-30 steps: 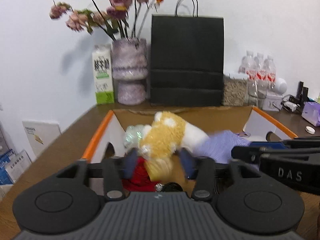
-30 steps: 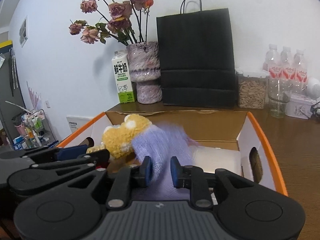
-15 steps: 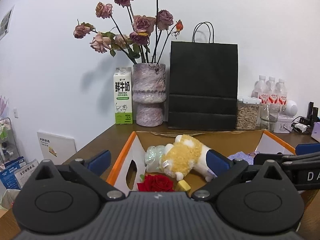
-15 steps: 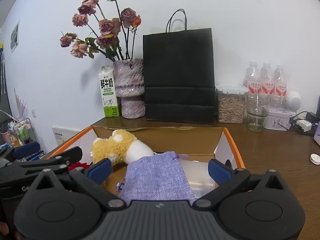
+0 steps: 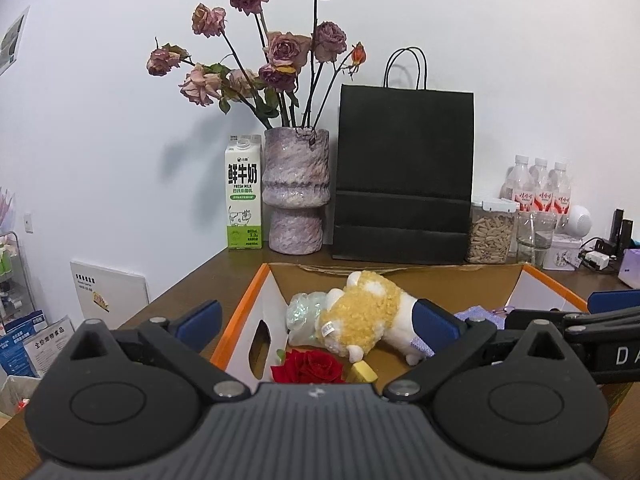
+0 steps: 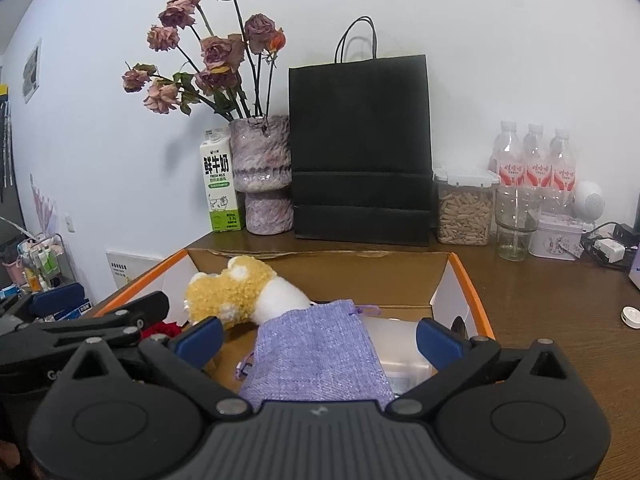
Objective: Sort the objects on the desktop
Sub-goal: 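Carry the block into the box and open the left gripper while the right drops the pouch, then move the right gripper to the navy case and grasp it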
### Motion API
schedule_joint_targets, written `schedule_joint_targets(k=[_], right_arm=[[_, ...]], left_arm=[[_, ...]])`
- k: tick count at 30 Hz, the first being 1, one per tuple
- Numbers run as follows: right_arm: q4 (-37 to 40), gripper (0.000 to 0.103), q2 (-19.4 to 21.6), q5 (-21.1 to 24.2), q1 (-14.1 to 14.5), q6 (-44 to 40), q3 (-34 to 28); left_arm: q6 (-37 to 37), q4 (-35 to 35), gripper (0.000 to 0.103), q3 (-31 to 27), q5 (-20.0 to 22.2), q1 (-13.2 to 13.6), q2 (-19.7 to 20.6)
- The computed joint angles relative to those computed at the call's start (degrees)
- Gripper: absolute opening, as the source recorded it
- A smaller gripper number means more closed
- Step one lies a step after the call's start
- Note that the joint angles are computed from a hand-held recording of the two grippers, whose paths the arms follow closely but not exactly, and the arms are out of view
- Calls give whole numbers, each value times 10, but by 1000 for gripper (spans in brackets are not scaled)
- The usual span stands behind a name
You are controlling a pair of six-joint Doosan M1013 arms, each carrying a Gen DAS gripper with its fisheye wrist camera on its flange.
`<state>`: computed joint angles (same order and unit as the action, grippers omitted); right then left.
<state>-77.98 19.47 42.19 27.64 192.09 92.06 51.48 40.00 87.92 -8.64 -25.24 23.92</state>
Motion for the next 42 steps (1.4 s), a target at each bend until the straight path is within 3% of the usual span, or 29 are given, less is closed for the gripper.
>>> schedule_joint_targets(k=[3,5,8,13,18,22,24,31,42], right_arm=[[0,103,-1,-3,1,-4,0],[2,103,-1,-5,1,-14,0],[-5,103,-2,-2,2,-13,1],[-15,103,-7,-1,2,4,6],[-23,103,-12,-10,4,0,9],[-24,103,-22,-15,11,2,17],[-23,103,-27,-11,16,0,22],[31,103,-44,14,43,-44,37],[212,103,-30,10,61,-155,22]], left_arm=[[17,-22,103,1,-9,1,1],[59,-73,103,3,-20,1,3],[47,-72,103,-2,-11,0,7],[-1,-14,103,-7,5,-2,5],[-116,130,103,-2,17,-2,-6],[-90,105,103,13,17,4,-19],[-123,134,103,19,17,8,-26],[-324,332,103,42,14,27,-50],[-595,640,103,83,10,46,-74]])
